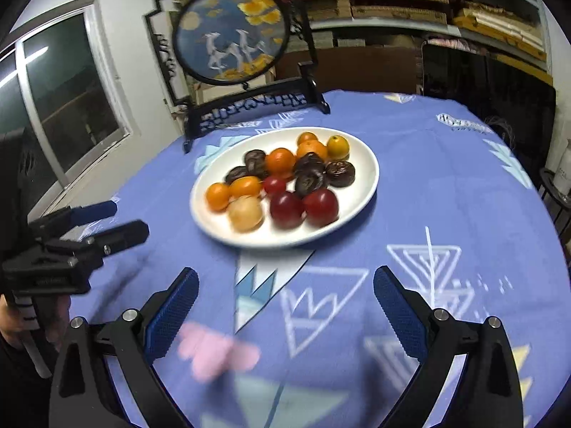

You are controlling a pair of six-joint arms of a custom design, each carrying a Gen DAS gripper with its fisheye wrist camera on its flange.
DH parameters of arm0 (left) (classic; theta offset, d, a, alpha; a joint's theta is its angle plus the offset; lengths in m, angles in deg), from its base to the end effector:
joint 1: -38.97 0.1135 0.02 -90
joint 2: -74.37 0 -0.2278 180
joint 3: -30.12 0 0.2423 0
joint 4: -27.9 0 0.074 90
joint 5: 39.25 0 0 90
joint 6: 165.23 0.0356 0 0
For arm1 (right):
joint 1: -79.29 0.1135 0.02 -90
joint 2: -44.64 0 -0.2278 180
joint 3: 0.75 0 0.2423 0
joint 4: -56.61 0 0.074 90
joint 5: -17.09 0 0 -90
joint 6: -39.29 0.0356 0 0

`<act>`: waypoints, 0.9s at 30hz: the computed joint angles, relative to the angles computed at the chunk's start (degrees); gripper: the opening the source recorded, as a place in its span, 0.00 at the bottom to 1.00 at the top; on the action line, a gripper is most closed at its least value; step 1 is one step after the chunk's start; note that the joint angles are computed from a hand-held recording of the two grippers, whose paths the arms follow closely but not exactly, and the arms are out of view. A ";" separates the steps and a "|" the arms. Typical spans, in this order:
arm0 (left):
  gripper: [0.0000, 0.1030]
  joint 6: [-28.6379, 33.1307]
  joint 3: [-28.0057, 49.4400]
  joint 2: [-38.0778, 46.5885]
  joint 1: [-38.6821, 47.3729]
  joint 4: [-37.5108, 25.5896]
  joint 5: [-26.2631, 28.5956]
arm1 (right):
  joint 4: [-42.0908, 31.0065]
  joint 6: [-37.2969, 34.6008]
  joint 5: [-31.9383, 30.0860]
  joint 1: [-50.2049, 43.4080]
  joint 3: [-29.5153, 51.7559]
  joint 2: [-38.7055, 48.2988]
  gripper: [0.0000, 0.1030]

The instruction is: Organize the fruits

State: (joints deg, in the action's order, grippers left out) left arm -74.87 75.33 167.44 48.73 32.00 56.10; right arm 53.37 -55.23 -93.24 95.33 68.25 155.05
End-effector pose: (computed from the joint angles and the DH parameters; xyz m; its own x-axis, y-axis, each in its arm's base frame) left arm 0.2704 0.0431 0.0856 -0.6823 -0.1110 -0.7226 -0.0981 0.9934 -0.0599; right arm 0.3402 0.1107 0.0913 -0.6342 -0.2592 -0.7284 -0.5483 0.8150 0.1873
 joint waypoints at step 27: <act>0.95 -9.43 -24.18 -79.75 -22.26 -45.54 -24.29 | -1.80 -0.73 -4.85 -6.77 -39.00 -52.08 0.96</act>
State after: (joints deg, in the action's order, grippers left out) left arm -84.30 51.15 87.70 26.47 -13.54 31.81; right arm 51.57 -55.95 -98.09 88.56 29.24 102.97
